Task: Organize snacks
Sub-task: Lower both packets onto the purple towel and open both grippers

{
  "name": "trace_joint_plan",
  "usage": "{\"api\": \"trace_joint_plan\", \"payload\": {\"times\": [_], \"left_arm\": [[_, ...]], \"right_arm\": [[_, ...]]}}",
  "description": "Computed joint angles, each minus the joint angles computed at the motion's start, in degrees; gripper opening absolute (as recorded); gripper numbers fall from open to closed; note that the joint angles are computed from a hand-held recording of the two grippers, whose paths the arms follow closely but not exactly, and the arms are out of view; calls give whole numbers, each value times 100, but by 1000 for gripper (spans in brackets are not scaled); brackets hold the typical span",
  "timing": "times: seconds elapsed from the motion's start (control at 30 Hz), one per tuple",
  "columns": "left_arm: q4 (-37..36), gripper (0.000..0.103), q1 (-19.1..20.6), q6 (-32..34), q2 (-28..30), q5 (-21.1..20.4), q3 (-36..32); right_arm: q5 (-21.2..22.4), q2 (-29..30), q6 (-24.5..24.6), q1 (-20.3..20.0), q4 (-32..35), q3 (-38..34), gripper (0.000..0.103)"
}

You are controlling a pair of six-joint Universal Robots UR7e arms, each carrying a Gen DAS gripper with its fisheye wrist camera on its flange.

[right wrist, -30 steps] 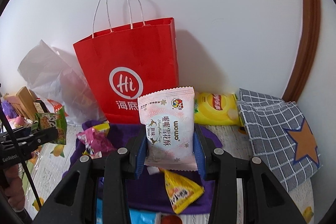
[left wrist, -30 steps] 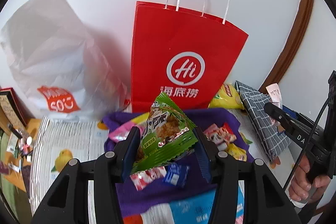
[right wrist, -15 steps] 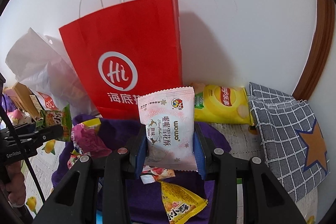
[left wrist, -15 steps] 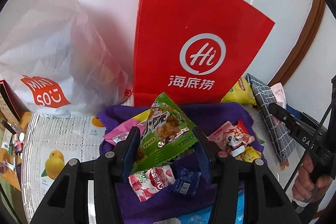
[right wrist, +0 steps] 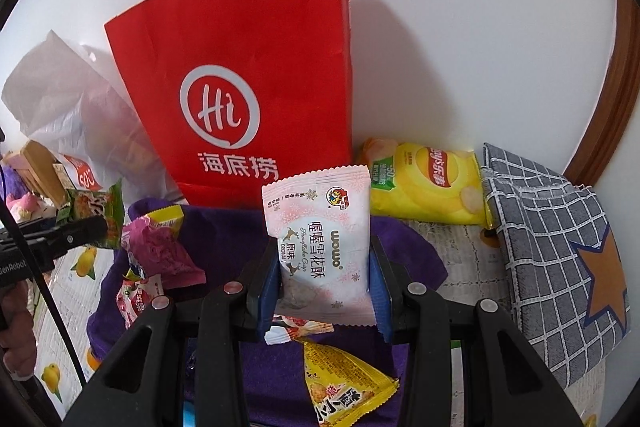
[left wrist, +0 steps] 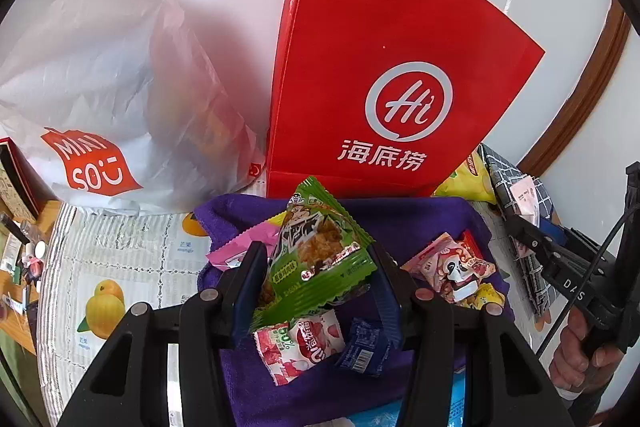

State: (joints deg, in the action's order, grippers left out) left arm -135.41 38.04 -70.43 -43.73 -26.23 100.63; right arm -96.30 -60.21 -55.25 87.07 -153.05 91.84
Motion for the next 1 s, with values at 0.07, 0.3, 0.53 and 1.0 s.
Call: {"api": "trace_joint_plan", "payload": {"times": [0.07,0.3,0.53,1.0], "left_arm": [[-28,49,20,14,-2,-18,10],[29,49,38,-84,-31,-46,41],[39,49,42,-95,-16,-57,35],[85,49,97,35,116,-207,-110]], "right_arm": [[-31,18,-19,2,-9,0,40],[-118,80,8,7,98,-27,40],[-319,168,-56,48,164,-2,40],[-866,448,39,68,676,-259,41]]}}
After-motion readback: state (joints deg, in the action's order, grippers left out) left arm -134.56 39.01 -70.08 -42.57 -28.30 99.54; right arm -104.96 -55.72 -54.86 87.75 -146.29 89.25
